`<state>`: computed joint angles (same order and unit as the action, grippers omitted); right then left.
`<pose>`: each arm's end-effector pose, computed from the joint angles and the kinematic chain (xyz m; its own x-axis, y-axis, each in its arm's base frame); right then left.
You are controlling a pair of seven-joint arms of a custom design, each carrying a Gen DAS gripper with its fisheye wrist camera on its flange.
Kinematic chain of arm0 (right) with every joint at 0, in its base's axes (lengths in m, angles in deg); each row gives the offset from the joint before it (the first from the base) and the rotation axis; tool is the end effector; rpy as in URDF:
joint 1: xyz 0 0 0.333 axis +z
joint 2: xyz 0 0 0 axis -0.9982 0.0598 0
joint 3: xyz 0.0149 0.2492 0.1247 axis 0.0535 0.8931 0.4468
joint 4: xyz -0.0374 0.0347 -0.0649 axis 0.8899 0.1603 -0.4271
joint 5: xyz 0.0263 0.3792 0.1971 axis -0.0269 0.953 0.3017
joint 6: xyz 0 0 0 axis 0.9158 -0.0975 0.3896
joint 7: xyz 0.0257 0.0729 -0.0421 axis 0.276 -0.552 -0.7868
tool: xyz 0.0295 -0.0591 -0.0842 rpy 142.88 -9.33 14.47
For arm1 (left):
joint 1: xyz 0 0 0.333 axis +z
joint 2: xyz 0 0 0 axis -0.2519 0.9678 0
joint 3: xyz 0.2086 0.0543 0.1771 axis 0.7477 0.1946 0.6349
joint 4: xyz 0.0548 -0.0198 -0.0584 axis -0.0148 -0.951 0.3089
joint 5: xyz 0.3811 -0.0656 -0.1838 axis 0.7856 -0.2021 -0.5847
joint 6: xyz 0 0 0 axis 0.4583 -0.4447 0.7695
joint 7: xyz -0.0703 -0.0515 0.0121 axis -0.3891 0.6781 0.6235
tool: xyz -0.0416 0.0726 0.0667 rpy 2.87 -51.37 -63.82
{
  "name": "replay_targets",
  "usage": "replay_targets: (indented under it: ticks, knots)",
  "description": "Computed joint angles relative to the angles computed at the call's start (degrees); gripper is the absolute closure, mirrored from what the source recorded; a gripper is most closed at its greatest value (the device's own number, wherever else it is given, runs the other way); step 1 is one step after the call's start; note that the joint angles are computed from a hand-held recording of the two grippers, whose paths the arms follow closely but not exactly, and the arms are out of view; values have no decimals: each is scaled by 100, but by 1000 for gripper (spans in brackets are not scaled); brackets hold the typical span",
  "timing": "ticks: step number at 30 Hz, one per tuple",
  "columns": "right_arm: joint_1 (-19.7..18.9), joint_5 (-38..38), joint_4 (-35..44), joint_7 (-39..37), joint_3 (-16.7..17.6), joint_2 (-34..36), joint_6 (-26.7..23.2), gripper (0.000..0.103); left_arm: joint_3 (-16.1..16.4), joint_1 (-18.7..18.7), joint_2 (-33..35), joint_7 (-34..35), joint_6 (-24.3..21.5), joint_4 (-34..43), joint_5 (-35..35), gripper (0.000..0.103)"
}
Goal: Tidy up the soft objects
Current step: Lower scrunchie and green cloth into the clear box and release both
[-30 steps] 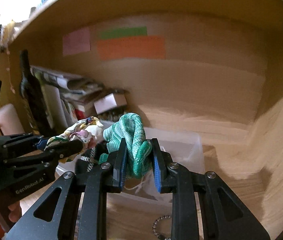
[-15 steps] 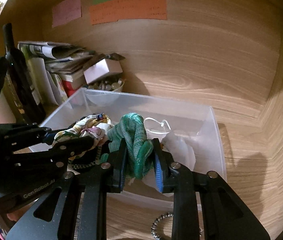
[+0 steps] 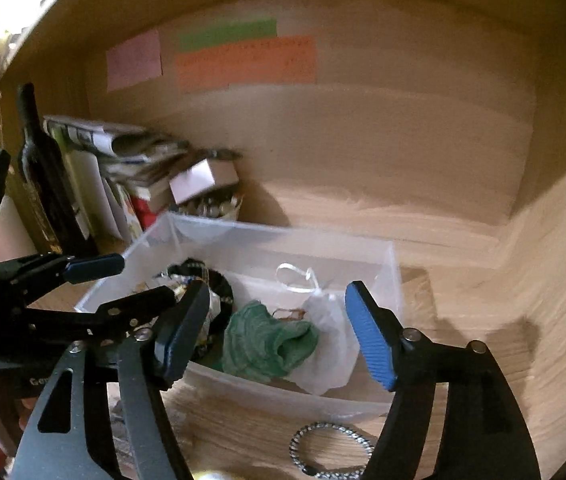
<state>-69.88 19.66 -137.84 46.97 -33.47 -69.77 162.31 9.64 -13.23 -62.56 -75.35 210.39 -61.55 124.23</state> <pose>0.4764 0.1631 0.3540 0.4132 -0.9104 -0.0223 -0.4890 -0.2011 -0.8488 0.4742 -0.1803 0.3555 0.0051 -0.9984 0.0555 -0.6509 -0.0455 -0.7578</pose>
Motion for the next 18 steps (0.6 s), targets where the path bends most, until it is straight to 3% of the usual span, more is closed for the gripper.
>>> replay_targets:
  ticks: [4,8,13,18]
  knots:
    - [-81,929,-440,-772,289,-423,274,26,-150,101,-508,-647,55,-226,498,14]
    - [182,786,-856,-703,-47,-881,587,22,-248,115,-1061,-1163,33,-520,869,5]
    - [340,851,-1314,-920,-202,-1324,701,22,-256,87,-1663,-1054,79,-993,686,2]
    - [734,294,-1593,-596,-800,-1518,644,22,-337,48,-1982,-433,84,-1447,-70,2]
